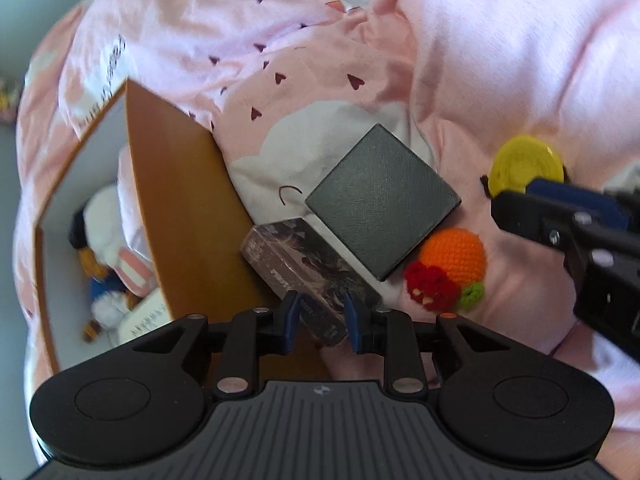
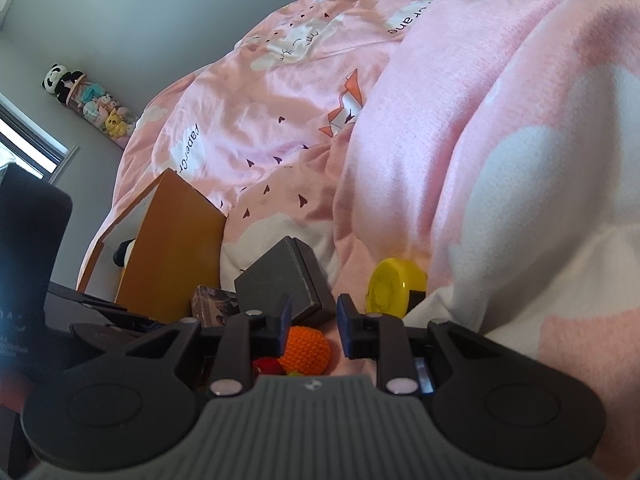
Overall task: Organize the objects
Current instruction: 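Grasp the photo card pack with the left tool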
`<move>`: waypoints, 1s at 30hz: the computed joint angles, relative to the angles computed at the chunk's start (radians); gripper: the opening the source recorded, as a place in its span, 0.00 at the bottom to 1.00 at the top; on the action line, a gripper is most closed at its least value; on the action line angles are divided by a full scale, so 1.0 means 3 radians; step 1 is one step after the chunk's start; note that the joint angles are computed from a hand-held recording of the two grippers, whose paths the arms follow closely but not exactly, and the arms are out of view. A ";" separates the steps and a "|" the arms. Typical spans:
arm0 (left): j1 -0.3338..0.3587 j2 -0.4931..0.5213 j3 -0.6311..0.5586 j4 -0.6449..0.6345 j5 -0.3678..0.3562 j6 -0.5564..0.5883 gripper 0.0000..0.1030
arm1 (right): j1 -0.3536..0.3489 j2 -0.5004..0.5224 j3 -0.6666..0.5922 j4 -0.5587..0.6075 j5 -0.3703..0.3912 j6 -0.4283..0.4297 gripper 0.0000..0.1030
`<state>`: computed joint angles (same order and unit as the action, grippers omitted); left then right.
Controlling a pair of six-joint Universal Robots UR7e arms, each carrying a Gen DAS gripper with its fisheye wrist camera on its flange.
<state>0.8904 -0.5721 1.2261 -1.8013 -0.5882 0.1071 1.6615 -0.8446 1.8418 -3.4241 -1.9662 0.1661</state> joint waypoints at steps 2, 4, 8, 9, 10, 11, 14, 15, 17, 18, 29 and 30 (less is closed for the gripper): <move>-0.0014 0.0010 -0.0008 0.0010 0.0053 0.0101 0.61 | -0.0001 0.0002 -0.0001 -0.0004 0.0007 -0.0009 0.27; -0.0021 -0.0014 -0.0011 -0.0021 -0.0022 0.0502 0.63 | -0.0005 -0.0001 0.0010 -0.0025 0.0024 -0.0010 0.27; -0.0022 -0.0081 -0.0026 0.0005 -0.0173 0.1363 0.63 | -0.0005 -0.0002 0.0010 -0.0023 0.0025 -0.0017 0.27; -0.0019 -0.0085 -0.0049 0.0052 -0.0186 0.1475 0.63 | -0.0002 0.0000 0.0005 -0.0015 0.0019 -0.0024 0.27; -0.0013 -0.0087 -0.0068 0.0067 -0.0200 0.1573 0.63 | 0.0001 0.0002 0.0003 -0.0010 0.0013 -0.0031 0.28; -0.0002 -0.0107 -0.0054 0.0003 -0.0265 0.1770 0.63 | 0.0002 0.0005 -0.0003 -0.0002 0.0009 -0.0035 0.28; 0.0022 -0.0177 0.0088 -0.0238 -0.0381 0.2477 0.64 | -0.0001 0.0009 -0.0014 0.0026 0.0013 -0.0037 0.28; 0.0025 -0.0180 0.0129 -0.0296 -0.0363 0.2664 0.65 | 0.0000 0.0010 -0.0018 0.0038 0.0010 -0.0038 0.28; 0.0040 -0.0133 0.0125 -0.0360 -0.0292 0.2863 0.74 | 0.0005 0.0017 -0.0032 0.0067 -0.0013 -0.0040 0.28; 0.0050 -0.0106 0.0093 -0.0376 -0.0298 0.2910 0.74 | 0.0008 0.0020 -0.0036 0.0076 -0.0025 -0.0044 0.28; 0.0184 0.0191 -0.0628 0.0443 -0.0479 0.2756 0.85 | 0.0039 0.0052 -0.0142 0.0301 -0.0142 -0.0070 0.33; 0.0198 0.0204 -0.0654 0.0450 -0.0497 0.2757 0.86 | 0.0044 0.0059 -0.0155 0.0320 -0.0155 -0.0076 0.33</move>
